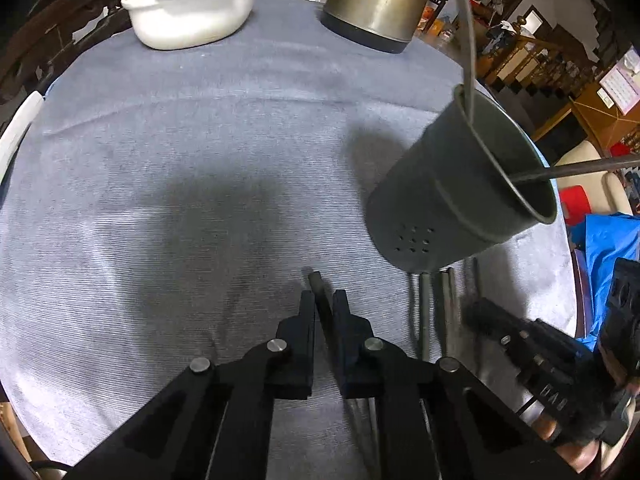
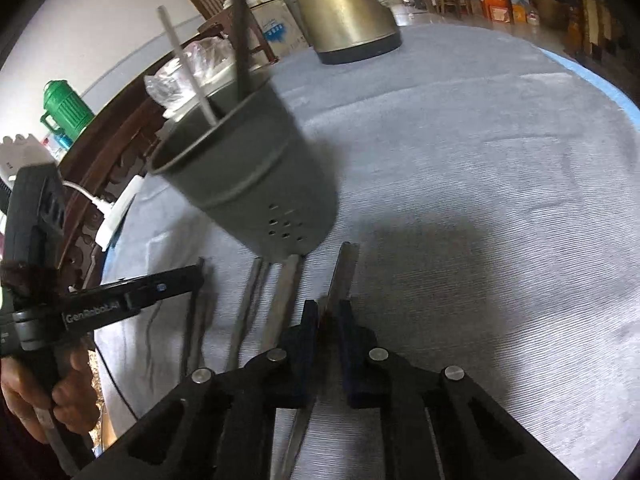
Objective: Organize utensils
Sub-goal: 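Close the left tool on a dark stick from the bundle, then lift the stick with the left tool and bring it above the cup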
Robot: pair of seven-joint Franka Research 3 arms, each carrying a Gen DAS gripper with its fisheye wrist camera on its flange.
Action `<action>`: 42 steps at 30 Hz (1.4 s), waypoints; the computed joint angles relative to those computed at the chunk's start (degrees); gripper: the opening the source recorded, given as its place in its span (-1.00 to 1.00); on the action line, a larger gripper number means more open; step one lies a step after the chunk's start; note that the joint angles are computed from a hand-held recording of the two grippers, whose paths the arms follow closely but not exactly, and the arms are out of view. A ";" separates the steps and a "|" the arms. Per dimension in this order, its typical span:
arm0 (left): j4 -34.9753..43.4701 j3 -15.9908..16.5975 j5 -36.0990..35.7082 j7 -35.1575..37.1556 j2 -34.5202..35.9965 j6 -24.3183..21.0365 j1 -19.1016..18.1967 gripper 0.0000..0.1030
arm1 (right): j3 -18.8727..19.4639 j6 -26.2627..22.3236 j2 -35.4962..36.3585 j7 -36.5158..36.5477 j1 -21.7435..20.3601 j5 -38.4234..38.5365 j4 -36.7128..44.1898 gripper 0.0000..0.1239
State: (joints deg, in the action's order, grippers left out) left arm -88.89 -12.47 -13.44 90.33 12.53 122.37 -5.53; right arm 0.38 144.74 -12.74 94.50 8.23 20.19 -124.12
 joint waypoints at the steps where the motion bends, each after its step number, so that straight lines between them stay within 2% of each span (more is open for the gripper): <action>1: 0.31 0.11 0.24 0.07 0.10 -0.41 0.08 -0.82 | -0.15 -0.40 -0.03 0.46 -0.28 -0.18 0.12 -0.84; 6: 2.69 0.32 -2.05 0.80 0.96 -4.01 1.45 -0.81 | -0.31 -5.21 1.56 1.88 -1.07 -2.30 3.51 -0.82; 8: 3.53 0.48 -2.18 -0.41 1.27 -5.43 1.63 -0.71 | -0.18 -7.22 2.82 3.13 -1.24 -3.11 5.44 -0.80; 10: 5.47 0.72 -1.38 -1.30 2.72 -6.35 1.71 -0.42 | 0.25 -9.29 4.33 5.67 -1.49 -5.32 7.82 -0.80; 15: 7.17 0.25 -0.65 -3.25 4.19 -7.99 1.41 -0.40 | 0.57 -13.77 7.28 9.03 -1.24 -9.78 12.67 -0.80; 20: 7.48 -0.02 1.88 -3.89 4.71 -6.81 0.36 -0.43 | 0.88 -13.64 9.00 10.14 -0.45 -14.24 14.58 -0.83; 22: 8.19 -0.08 2.22 -3.71 5.41 -6.97 0.33 -0.81 | 0.87 -12.94 8.76 9.82 -0.14 -14.91 13.98 -0.90; 26: 8.69 -0.21 2.06 -4.43 6.07 -5.96 0.47 -0.84 | 0.39 -9.94 6.28 7.12 0.09 -11.82 10.92 -0.90; 32: 2.50 -0.04 -0.65 -3.59 1.26 1.73 1.87 -0.88 | -0.13 -3.91 0.30 -0.03 0.45 -6.02 5.48 -0.90; 38: -2.83 0.51 -4.15 -0.04 -5.44 8.61 2.24 -0.88 | -2.06 2.26 -4.72 -10.56 2.40 5.52 1.84 -0.90; 42: -6.33 1.44 -6.75 2.43 -10.41 14.83 1.59 -0.88 | -2.78 9.93 -8.57 -18.00 5.20 11.85 -1.16 -0.90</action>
